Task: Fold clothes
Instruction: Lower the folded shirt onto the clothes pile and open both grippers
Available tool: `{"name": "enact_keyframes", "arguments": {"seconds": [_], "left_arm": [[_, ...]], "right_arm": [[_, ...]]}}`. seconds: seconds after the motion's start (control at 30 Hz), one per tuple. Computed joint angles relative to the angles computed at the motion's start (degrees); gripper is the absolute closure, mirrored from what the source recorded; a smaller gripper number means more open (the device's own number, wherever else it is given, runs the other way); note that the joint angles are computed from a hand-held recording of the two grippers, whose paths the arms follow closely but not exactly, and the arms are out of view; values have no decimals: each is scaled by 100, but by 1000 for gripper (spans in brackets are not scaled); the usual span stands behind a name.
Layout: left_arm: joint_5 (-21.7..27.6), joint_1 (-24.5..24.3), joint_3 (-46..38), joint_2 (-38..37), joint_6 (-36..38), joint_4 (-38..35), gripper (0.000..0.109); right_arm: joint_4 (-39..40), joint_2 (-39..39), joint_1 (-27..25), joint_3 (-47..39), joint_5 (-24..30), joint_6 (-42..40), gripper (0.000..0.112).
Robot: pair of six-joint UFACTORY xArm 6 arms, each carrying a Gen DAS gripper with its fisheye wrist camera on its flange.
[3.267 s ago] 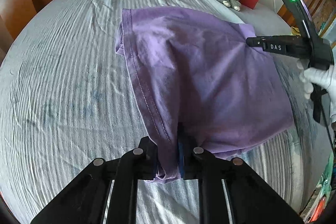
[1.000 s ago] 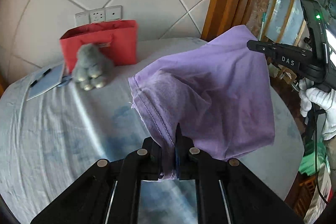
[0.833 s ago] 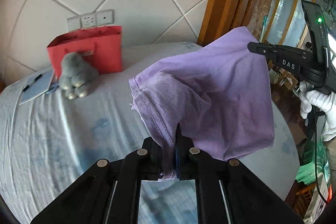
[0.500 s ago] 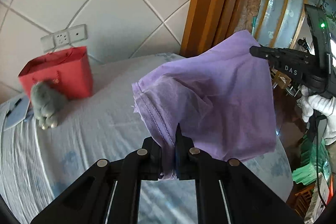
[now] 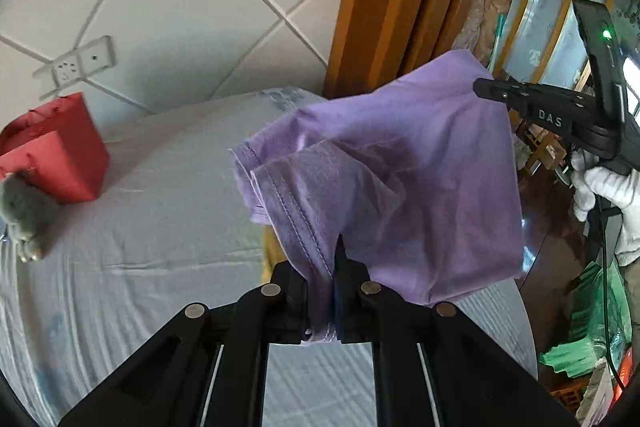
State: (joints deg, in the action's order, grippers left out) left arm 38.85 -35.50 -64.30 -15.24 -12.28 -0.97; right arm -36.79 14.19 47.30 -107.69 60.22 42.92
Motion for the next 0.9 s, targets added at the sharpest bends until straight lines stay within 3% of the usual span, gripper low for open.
{"name": "enact_keyframes", "arguments": {"seconds": [0.2, 0.23, 0.27, 0.3, 0.33, 0.47, 0.6, 0.73, 0.9], "left_arm": [[520, -90, -667, 1092, -411, 666, 95], [640, -70, -759, 1237, -383, 681, 83], [729, -53, -829, 1341, -359, 704, 75], [739, -49, -843, 1376, -392, 821, 60], [748, -45, -858, 1411, -425, 939, 54], [734, -31, -852, 1355, -426, 1145, 46], [722, -98, -760, 1038, -450, 1101, 46], [1002, -265, -823, 851, -384, 780, 46], [1248, -625, -867, 724, -647, 1004, 46]], "right_arm": [[873, -40, -684, 937, -705, 16, 104], [1041, -15, -767, 1028, -769, 44, 96], [1183, -3, -833, 1116, -824, 72, 76], [1282, -12, -879, 1209, -856, 122, 64], [1361, -36, -919, 1309, -900, 179, 47], [1235, -321, -901, 1647, -987, 619, 20], [917, -800, -701, 2014, -1094, 1042, 10], [532, -1203, -368, 2313, -1049, 1618, 9], [198, -1591, 98, 2607, -782, 2181, 9]]}}
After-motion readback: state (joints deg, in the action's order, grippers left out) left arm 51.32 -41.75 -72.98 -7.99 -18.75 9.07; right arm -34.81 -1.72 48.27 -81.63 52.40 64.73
